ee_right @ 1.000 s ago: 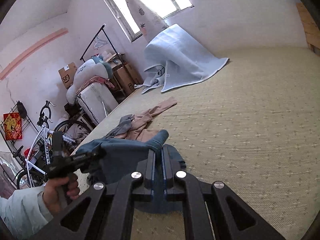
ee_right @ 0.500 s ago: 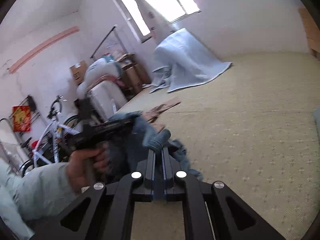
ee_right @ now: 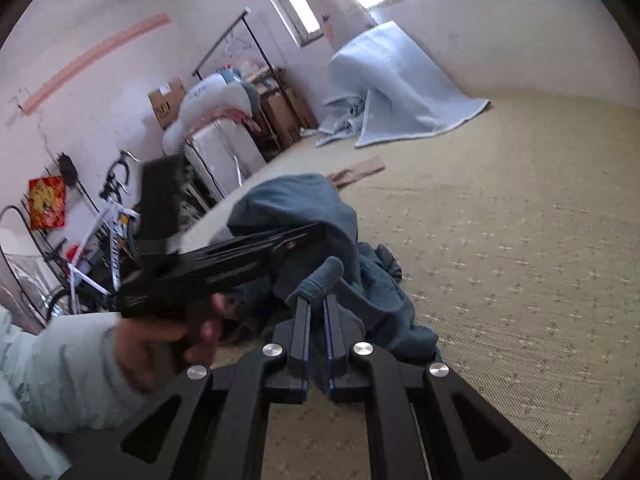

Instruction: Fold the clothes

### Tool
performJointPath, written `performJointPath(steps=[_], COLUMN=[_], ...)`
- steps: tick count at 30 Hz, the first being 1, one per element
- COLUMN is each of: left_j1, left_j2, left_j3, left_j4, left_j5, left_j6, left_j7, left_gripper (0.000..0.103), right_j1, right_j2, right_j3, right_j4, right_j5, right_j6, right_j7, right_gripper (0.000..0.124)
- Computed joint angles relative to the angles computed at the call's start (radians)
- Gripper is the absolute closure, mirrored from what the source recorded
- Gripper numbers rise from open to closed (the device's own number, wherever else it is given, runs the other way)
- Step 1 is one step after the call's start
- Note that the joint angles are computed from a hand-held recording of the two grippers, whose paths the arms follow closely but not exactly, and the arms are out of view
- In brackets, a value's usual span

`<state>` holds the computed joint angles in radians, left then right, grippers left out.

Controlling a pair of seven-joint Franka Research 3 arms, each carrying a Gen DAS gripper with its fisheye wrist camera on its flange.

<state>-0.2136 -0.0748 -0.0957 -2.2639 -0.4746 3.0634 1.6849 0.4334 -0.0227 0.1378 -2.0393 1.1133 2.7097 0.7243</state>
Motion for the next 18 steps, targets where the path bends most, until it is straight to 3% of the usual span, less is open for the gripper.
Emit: performJointPath(steps=[3,6,8,11,15,18], left_j1=[0.049,0.083,0.051,0.056,0.074,0.101], left_j2=[-0.016,-0.029,-0.050,-0.082,-0.098,-0.083], left_j3=[0.018,0.050,0.089,0.120,0.107,0.080], left_j4=[-0.009,-0.006,-0.009,-0.016,-0.004,0.007], left_j5=[0.034,-0.077,-0.304,-0.565,-0.706,-0.705], left_j6=[-0.095,-0.212,-0.259,-0.364,-0.503,-0.579], left_j7=[-0.090,-0.088,0.085,0.276,0.463,0.457], left_gripper=[0.016,0.016,0.016,0.016,0.016,0.016], right_j1=[0.009,0.012,0.010,0.003,0.018,0.029], right_j2=[0.068,0.132,0.162,0.193,0.212,0.222], right_j3=[0.014,0.024,0.032,0.053,0.072,0.079], right_j4=[0.052,0.105,0.132,0.164,0.181,0.187], right_j5=[-0.169,-0.266,-0.302,-0.326,-0.409,-0.451], right_j6=[0.031,0.044,0.041,0.029,0.003,-0.029], right_j7=[0.149,0.241,0.276,0.262,0.224,0.214], right_gripper=[0.119,0.119,0.119,0.119,0.117,0.117])
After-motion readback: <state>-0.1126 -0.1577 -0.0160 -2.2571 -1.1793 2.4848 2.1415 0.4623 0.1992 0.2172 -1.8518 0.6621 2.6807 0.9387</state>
